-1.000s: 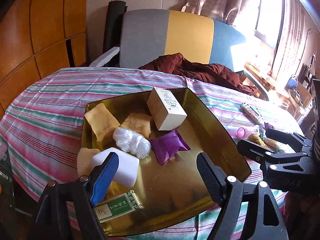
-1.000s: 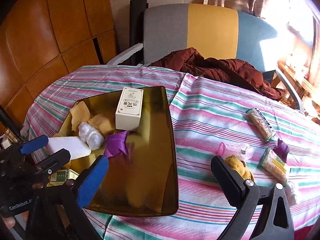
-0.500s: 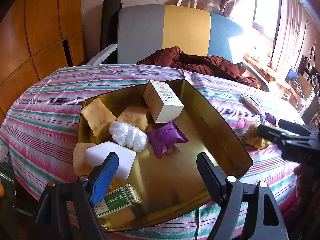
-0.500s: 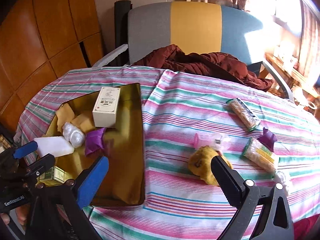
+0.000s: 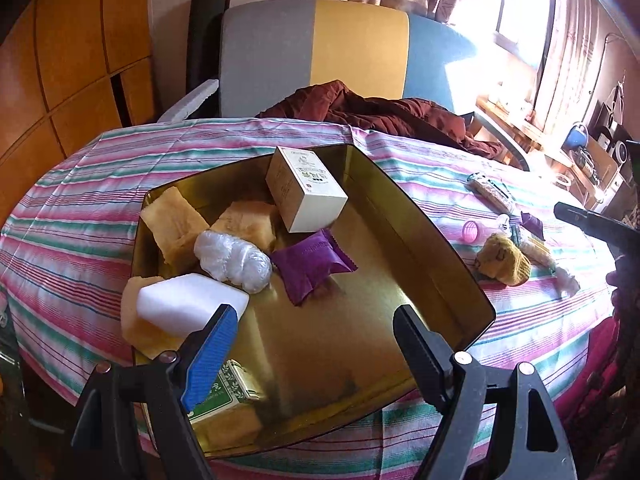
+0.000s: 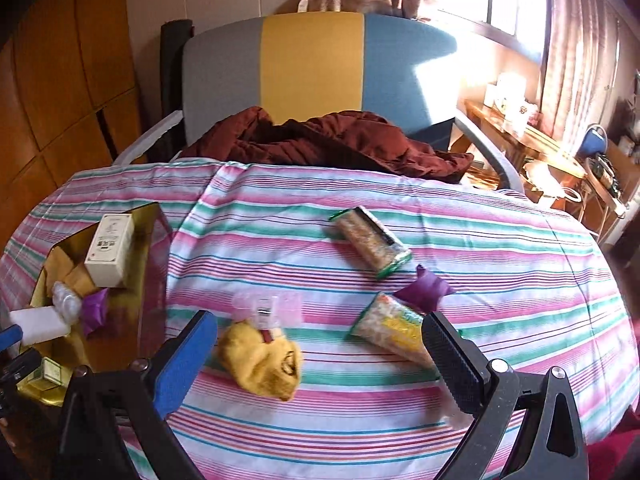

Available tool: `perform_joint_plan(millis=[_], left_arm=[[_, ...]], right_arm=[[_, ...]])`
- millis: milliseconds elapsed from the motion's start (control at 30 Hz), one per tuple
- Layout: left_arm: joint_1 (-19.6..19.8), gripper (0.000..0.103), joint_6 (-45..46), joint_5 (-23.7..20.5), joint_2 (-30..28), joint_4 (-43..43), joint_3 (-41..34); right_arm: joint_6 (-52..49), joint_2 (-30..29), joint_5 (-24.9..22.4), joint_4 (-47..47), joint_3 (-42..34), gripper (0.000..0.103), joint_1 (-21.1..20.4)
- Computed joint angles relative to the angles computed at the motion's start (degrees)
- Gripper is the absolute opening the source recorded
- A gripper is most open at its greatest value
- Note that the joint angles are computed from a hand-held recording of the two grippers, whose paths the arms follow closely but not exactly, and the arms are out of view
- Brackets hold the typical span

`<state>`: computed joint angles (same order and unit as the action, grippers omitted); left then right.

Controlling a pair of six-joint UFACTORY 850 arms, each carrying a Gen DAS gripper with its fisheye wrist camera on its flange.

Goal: Organize objects
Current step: 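Move both grippers back over the remaining items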

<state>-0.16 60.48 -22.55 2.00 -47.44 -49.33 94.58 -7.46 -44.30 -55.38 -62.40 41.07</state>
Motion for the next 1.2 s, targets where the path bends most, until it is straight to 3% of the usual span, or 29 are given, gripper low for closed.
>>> perform_joint_plan(millis=[233, 533, 700, 900, 1200], left_arm=[[-1.37, 0.082, -2.64, -0.09, -0.36, 3.75, -0.12], [-3.98, 0.082, -7.5, -0.01, -1.39, 9.02, -0.33], [-5.59, 0.082, -10.48, 1.12, -1.48, 13.09, 0.09], [-5.32, 0.082, -10.33, -0.35, -2.14, 12.79, -0.12], [-5.05, 0.082, -9.38, -0.55, -2.37, 11.39, -0.3]], right_arm=[[2.02, 3.55, 1.17, -0.97, 6.12, 0.103, -3.64], [2.64, 5.9, 16.41, 6.45, 11.41, 0.103, -8.95], [-3.38, 4.68, 20.22, 11.53, 10.73, 0.103, -9.16], [-12.85, 2.75, 23.53, 20.77, 9.72, 0.103, -9.69], [-19.89, -0.77, 24.45, 27.66, 6.37, 0.103, -8.59]])
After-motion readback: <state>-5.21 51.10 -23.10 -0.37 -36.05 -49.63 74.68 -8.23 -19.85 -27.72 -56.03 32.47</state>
